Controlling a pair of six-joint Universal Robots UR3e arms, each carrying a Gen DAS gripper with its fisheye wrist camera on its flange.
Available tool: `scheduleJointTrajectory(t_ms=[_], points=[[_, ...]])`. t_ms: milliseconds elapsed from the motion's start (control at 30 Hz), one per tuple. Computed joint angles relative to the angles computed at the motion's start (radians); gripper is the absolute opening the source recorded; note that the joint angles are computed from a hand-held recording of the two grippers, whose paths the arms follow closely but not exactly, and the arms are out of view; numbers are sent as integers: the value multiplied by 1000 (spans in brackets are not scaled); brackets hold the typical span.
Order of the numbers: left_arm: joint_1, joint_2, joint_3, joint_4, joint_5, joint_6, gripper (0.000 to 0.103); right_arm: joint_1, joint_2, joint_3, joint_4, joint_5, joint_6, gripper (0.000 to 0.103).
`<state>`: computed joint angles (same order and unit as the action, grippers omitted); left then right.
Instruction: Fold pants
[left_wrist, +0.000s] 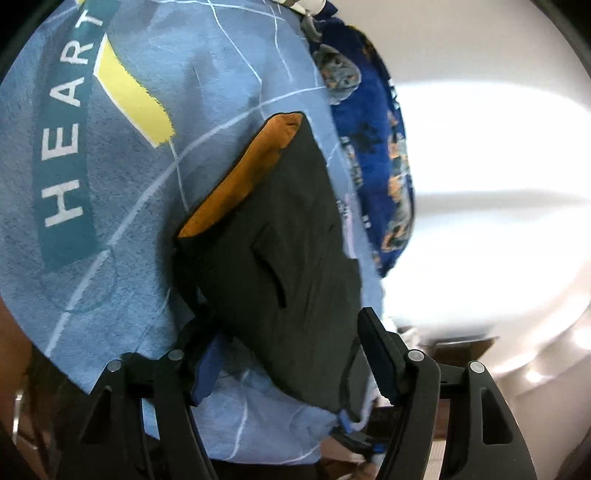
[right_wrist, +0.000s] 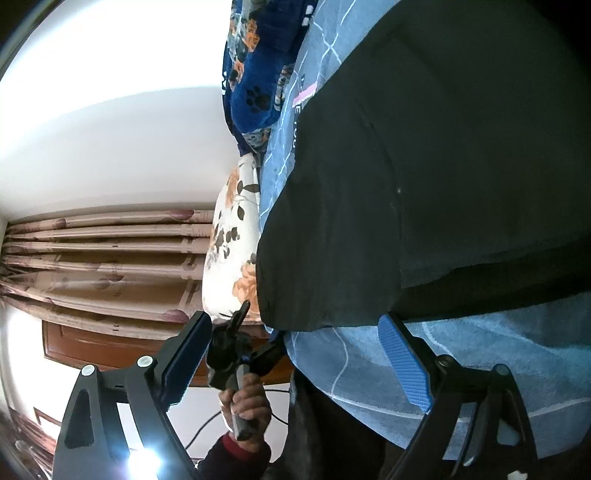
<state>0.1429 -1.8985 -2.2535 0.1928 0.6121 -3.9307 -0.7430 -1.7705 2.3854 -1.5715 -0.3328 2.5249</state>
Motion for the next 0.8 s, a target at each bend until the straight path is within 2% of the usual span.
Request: scheduleJointTrajectory(t_ms=[33,133,200,300,433,467,533,567,733,800], points=[[10,-28,1,41,-21,-16,68,-3,1,3,2,3,-3,91],[-8,-26,30,-39,23,42,67,-4,17,14,-4,3,-3,91],[-29,-24,29,-7,67,16,67,-5,23,19,-3,3,-9,91],[-67,-10,76,-58,128,-7,68,-4,22,21,-2,3,-14,91],[-79,-74,128,17,108,-93,68,0,20,32,-16,5,-7,91],[-90,-59,138,-25,131,-70,67,-1,18,35,-19,2,-5,91],[-124,-5,162,-184,221,17,45,-7,12,33,1,-1,-16,92],[-125,7,148,-196,242,21,35,-9,9,34,3,-2,-19,92],[-100,-8,147,-203,193,2,35,-13,11,36,14,-3,-26,92],[-86,-29,138,-164,169,-40,36,-12,11,36,22,-4,-32,92]])
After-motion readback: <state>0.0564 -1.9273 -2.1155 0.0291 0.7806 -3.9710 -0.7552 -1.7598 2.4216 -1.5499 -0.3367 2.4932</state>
